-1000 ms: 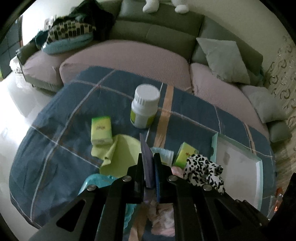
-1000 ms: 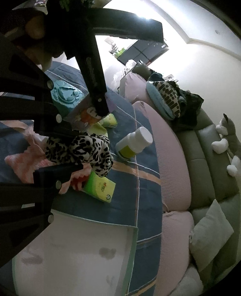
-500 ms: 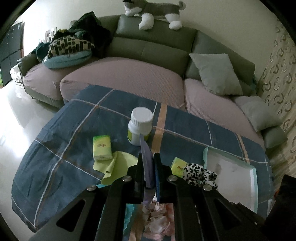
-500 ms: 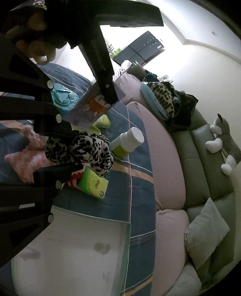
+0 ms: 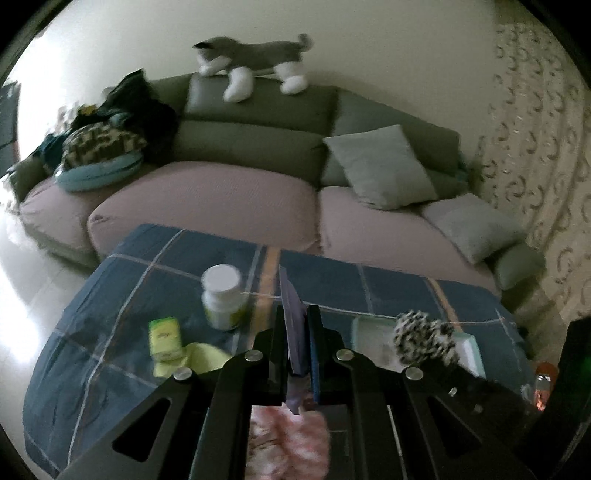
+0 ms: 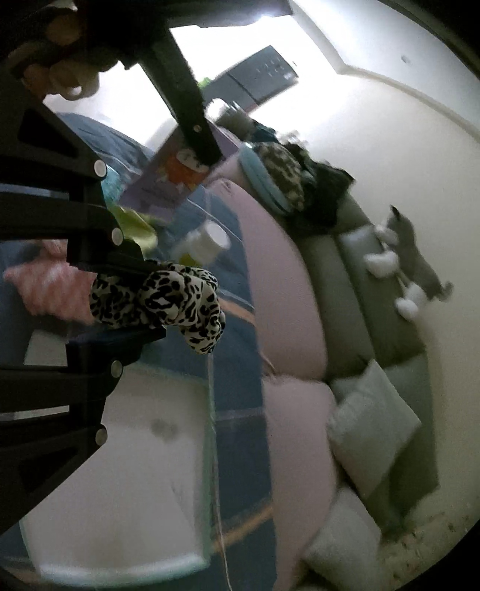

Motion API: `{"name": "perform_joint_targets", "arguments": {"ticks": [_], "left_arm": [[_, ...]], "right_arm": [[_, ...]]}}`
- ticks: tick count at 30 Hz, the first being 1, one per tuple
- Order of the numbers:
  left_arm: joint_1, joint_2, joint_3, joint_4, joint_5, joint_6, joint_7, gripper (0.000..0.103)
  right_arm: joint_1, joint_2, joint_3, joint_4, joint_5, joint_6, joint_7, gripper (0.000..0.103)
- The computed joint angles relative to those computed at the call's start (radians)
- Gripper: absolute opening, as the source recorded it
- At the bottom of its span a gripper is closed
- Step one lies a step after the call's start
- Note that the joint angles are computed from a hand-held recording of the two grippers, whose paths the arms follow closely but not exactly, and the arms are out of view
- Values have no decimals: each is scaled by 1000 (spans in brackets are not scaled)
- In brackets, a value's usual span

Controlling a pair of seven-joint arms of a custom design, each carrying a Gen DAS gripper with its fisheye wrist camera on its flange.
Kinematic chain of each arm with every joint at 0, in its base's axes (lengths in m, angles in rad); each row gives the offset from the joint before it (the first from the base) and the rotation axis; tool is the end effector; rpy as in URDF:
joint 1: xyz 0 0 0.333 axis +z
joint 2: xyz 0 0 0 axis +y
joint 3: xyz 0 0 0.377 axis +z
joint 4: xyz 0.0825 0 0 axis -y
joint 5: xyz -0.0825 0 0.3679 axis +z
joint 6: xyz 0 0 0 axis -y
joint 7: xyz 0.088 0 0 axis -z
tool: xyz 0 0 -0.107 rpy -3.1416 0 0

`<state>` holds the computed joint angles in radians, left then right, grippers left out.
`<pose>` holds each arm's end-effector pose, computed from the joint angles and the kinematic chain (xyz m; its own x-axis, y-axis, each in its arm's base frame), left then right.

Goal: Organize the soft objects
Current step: 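Carry the scrunchie and purple packet over the white tray with both grippers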

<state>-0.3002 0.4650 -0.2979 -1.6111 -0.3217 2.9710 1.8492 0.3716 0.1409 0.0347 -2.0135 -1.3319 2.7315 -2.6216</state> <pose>0.6482 -0.3560 0.5342 -0.5438 -0.8164 0.1942 -0.5878 0.2054 -0.7825 0.5399 0.2714 0.4951 -0.3468 -0.8608 -0.3726 -0.4777 0.5039 -0.7196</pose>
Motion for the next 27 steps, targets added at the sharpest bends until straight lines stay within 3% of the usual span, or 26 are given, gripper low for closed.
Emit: {"name": "perform_joint_targets", "arguments": {"ticks": [7,9,14,18,22,27], "left_arm": [[58,18,-168,21,-83,-23,184,9],[46,28,-182,34,-101,-42,231,9],[-40,49,-133,74,-84,-117,253,9],[-83,63,-106,90,-68,-144,254,9],[-110,117,-94,150,-62,-208,244,9],[-145,195,-56,251,-42,-350,169,9]], "right_arm": [[-18,-154,35,-137,61,-235,24,26],[-32,-189,49,-170,92,-286,24,26],[-65,-268,77,-242,161,-386,28,26],[-91,-321,90,-299,197,-419,47,27],[-118,-320,80,-328,242,-394,37,27],[-141,-242,52,-318,331,-326,-53,27]]}}
